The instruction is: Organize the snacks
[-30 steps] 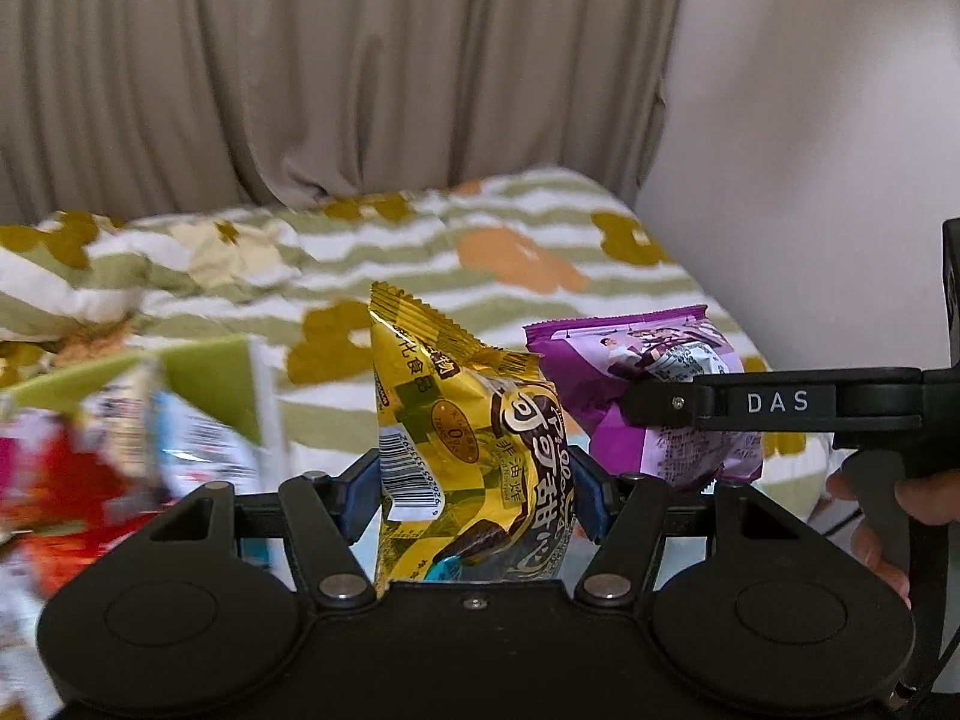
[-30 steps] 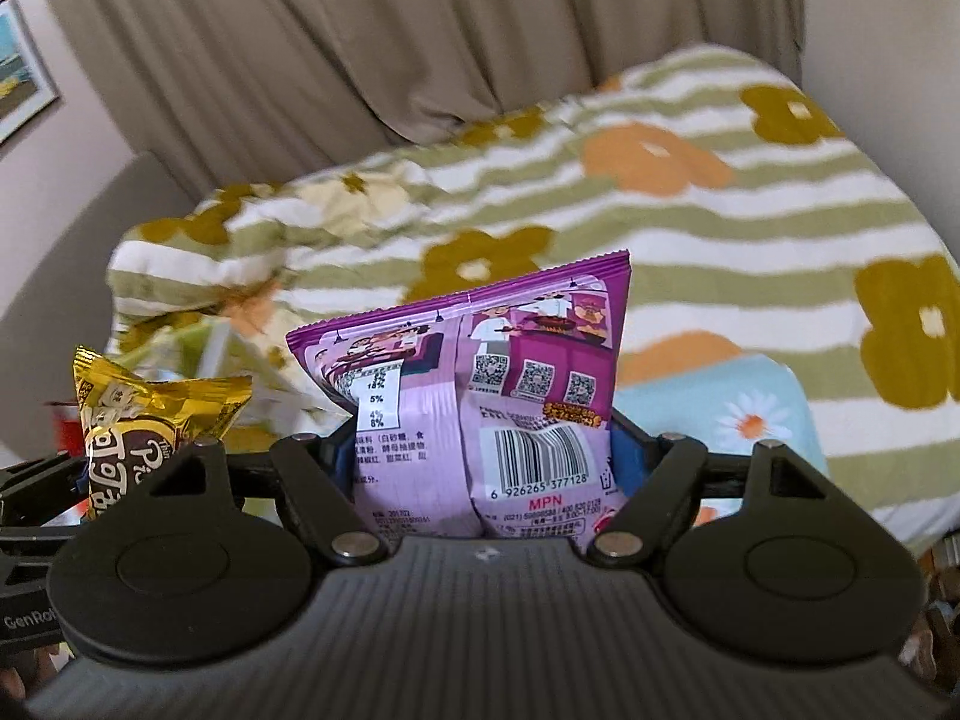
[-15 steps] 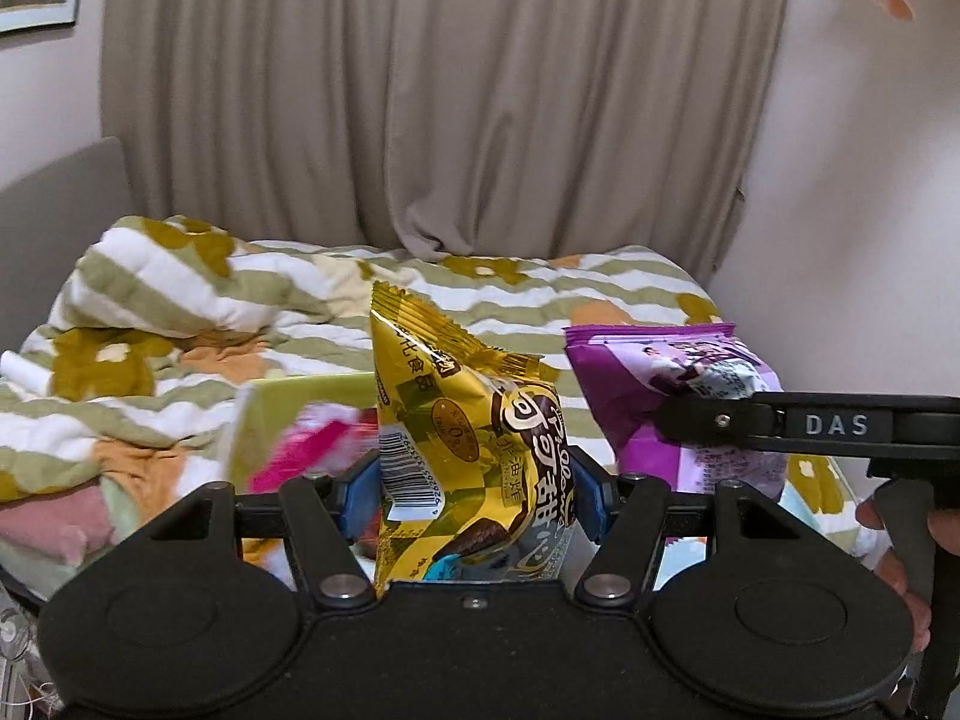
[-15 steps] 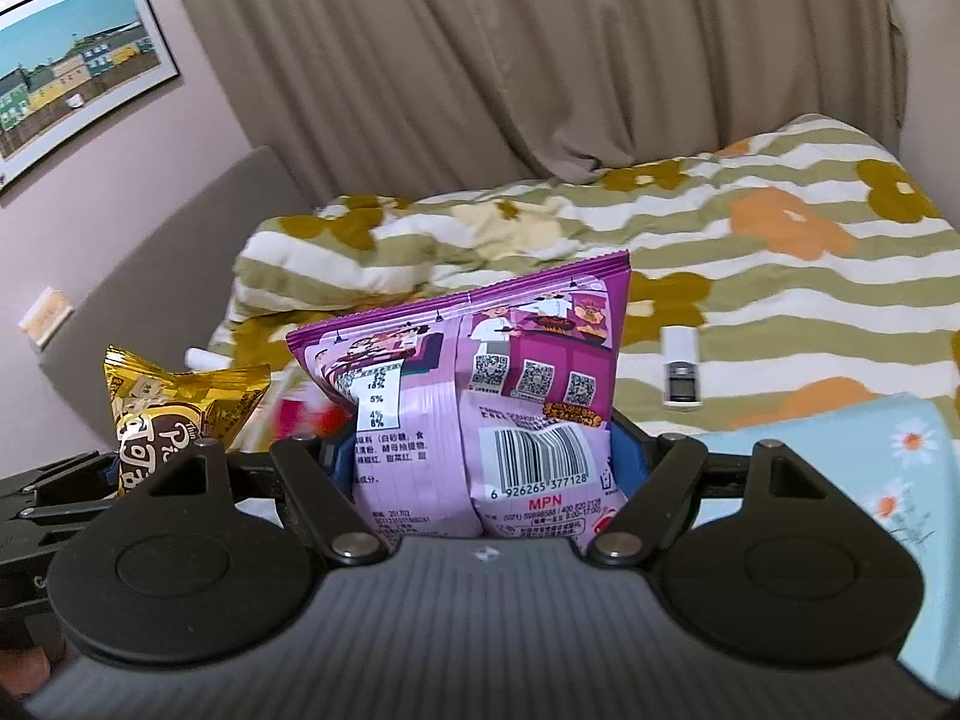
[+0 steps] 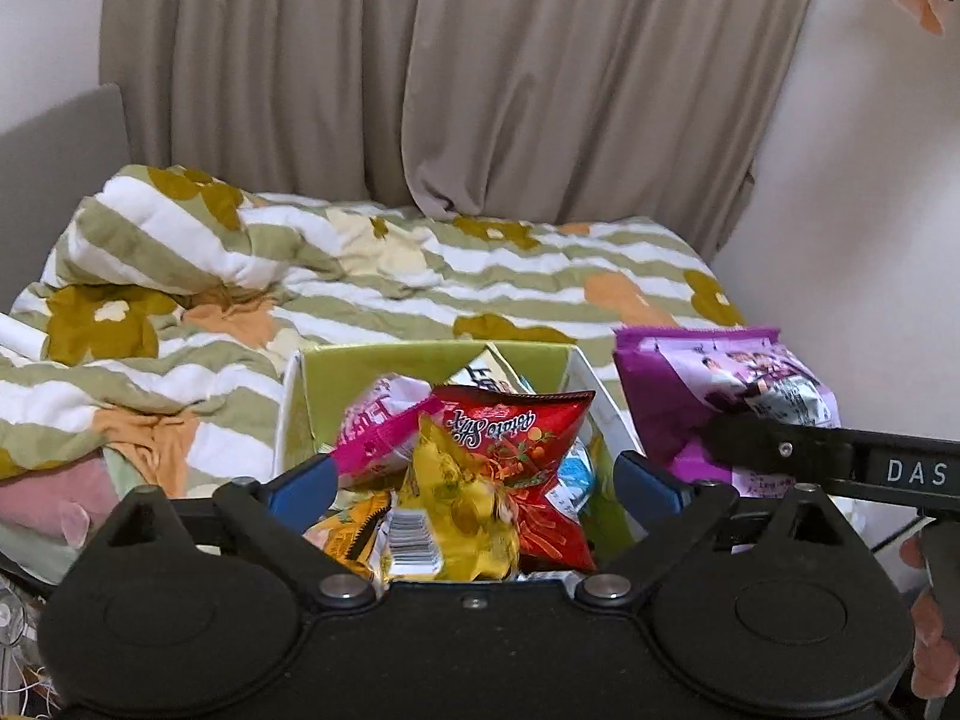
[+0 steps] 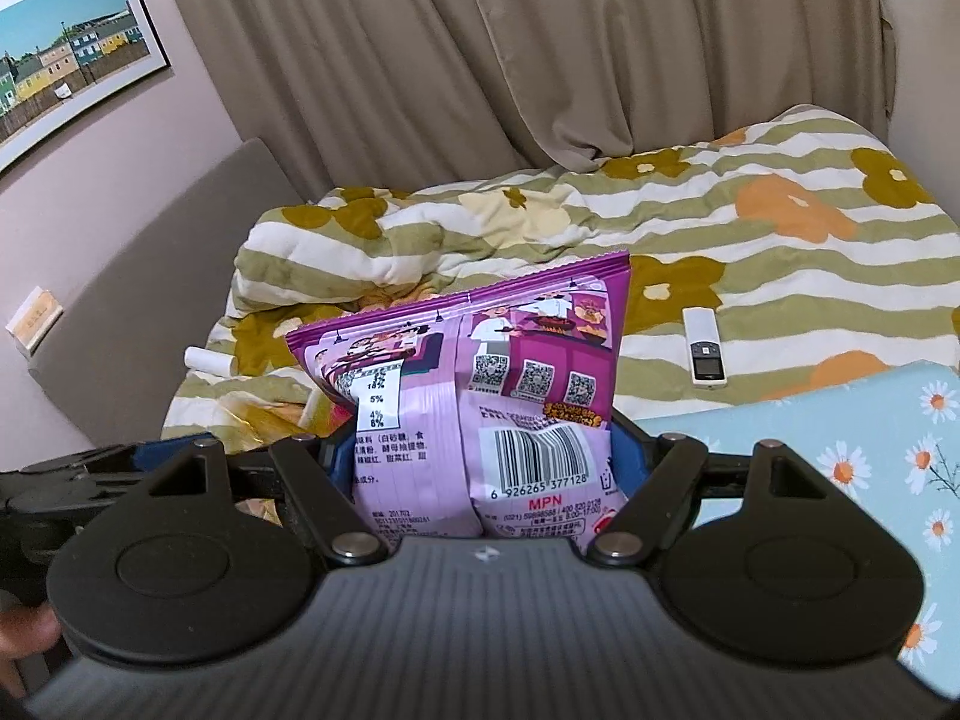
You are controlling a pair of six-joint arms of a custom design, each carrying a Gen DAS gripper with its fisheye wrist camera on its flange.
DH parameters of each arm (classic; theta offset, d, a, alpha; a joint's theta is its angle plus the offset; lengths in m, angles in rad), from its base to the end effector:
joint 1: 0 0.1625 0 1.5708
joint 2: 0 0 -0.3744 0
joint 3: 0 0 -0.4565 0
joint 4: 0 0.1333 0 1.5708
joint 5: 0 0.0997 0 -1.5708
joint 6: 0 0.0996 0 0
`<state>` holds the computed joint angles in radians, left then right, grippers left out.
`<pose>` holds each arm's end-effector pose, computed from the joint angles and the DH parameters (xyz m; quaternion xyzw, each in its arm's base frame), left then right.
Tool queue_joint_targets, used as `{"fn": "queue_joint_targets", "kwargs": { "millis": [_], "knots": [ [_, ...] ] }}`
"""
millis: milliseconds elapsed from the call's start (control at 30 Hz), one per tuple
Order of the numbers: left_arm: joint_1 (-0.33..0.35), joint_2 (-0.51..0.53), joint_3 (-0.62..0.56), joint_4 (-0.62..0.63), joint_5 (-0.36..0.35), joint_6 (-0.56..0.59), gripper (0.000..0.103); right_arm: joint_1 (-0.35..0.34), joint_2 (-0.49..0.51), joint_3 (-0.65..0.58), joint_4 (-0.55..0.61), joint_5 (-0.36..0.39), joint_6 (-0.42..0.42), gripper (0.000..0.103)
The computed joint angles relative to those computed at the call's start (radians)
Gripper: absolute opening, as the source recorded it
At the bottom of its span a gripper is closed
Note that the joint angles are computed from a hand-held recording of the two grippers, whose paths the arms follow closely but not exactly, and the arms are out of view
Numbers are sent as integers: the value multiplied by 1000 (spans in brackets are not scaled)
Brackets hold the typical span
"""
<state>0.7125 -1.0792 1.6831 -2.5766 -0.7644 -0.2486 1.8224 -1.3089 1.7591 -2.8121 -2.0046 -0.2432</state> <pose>-0.3738 -0.5941 0.2089 0.1958 0.8833 -0.3583 0.2306 0.2485 -0.5993 0.3328 0.1403 -0.8940 0.3771 0.1970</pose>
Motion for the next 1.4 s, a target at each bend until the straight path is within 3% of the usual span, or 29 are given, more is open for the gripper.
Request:
{"fn": "queue_joint_targets", "kwargs": {
  "millis": [367,533,600,967,1167,1400],
  "knots": [
    [-35,-109,105,12,107,-116,101,11,20,-18,3,35,-12,93],
    [-46,-124,119,8,148,-119,101,2,27,-28,50,78,29,103],
    [-48,-127,124,22,153,-125,101,-9,22,-13,29,103,44,103],
    [-37,-138,148,78,99,-131,101,-22,-20,44,10,59,91,103],
    [-79,-151,167,79,142,-141,101,-6,-82,94,-21,56,62,103],
    [-175,-159,191,110,267,-200,101,22,-188,159,-59,35,-11,103]
  ]
}}
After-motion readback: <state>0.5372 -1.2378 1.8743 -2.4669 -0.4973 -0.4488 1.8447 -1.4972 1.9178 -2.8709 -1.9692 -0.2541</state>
